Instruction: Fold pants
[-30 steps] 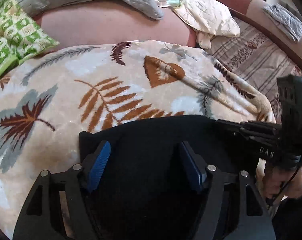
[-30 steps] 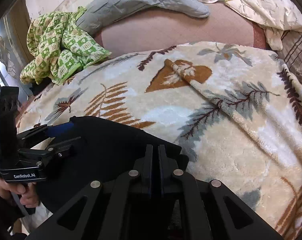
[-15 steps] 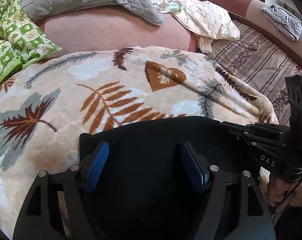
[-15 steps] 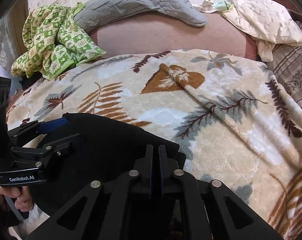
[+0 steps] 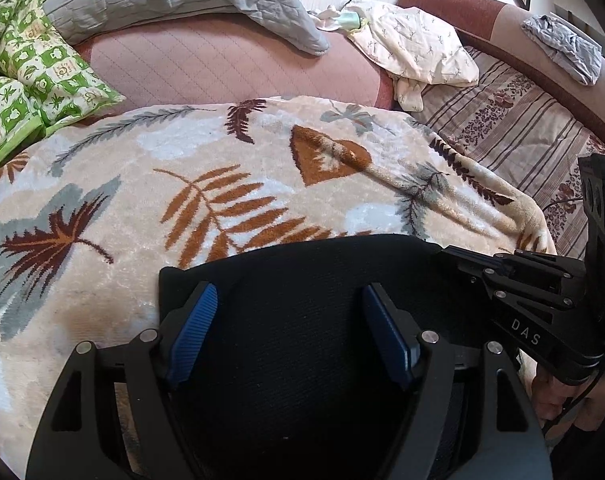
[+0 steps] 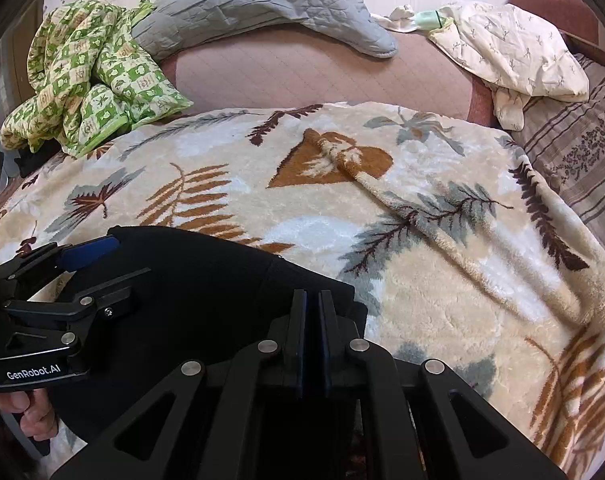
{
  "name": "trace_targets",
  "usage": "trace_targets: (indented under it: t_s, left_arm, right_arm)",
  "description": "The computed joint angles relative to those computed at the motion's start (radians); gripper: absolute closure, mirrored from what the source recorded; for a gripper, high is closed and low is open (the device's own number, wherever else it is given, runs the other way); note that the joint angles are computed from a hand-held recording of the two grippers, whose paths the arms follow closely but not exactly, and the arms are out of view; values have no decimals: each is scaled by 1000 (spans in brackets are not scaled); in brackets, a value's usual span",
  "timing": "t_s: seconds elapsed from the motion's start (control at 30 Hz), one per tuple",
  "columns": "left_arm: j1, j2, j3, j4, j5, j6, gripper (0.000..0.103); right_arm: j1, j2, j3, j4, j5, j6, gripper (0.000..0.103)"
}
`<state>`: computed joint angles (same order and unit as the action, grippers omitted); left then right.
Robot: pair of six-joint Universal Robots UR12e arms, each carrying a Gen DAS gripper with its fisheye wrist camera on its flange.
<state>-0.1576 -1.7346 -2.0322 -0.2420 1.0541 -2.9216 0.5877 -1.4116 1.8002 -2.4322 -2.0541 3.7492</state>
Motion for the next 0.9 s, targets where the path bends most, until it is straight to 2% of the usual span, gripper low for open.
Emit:
trace_targets:
  t_s: [0.37,0.53,0.9]
  left_arm:
    - [-7,4,1,1,20,10,24]
    - [-17,8,4,-6,39,37,15]
    - [-27,9,9,-23,49,68,2]
  right_arm:
    - [5,0,9,-28,-15,-13,97]
    - [9,-3,24,-71,-27,-11,97]
    - [5,-5,27,-74,-14,-8,97]
